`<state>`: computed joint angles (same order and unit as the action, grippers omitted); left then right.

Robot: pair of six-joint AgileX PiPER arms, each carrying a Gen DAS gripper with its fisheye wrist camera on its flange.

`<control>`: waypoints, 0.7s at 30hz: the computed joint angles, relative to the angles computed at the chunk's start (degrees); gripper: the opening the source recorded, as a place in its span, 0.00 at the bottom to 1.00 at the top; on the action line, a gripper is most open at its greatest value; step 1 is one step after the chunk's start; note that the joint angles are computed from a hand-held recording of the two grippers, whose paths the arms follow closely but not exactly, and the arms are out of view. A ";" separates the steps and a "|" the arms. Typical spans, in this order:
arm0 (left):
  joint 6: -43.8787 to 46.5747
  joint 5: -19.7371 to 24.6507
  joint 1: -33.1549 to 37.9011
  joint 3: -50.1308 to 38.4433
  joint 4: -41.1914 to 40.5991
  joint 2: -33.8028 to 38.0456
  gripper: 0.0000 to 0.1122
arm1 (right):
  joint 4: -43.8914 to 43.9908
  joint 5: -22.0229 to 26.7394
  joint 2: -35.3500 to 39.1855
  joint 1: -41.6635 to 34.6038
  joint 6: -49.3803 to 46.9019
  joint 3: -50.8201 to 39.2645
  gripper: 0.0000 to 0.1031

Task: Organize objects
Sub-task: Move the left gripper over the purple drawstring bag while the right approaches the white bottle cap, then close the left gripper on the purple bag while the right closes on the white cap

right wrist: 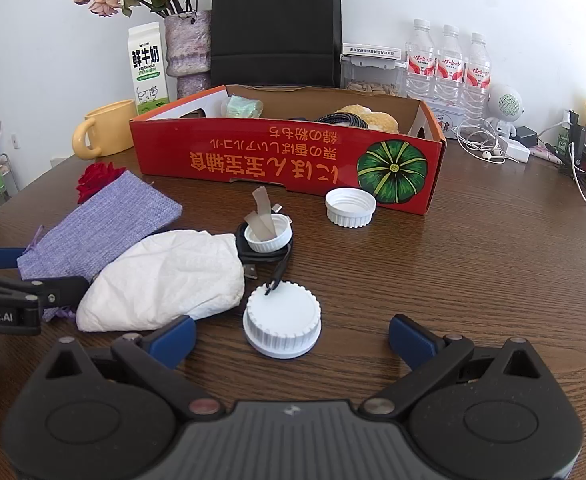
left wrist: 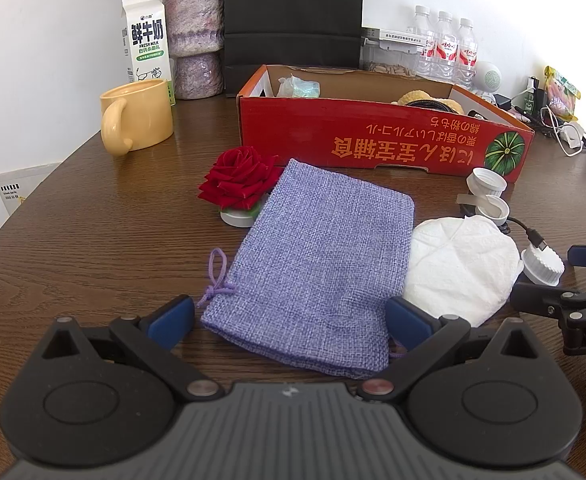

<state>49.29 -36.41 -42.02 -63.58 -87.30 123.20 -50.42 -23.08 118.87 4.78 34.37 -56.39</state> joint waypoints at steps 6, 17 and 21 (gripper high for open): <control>0.02 0.03 0.02 0.02 -0.01 -0.04 0.92 | -2.08 -0.22 0.20 -0.33 1.55 -0.53 1.00; -6.55 -1.16 -1.19 2.63 5.67 -1.14 0.67 | -11.70 -4.47 -1.52 -4.18 10.59 0.25 0.35; -11.11 -0.68 -2.17 5.55 10.10 -3.23 0.27 | -10.29 -5.34 -2.81 -4.33 8.01 1.92 0.35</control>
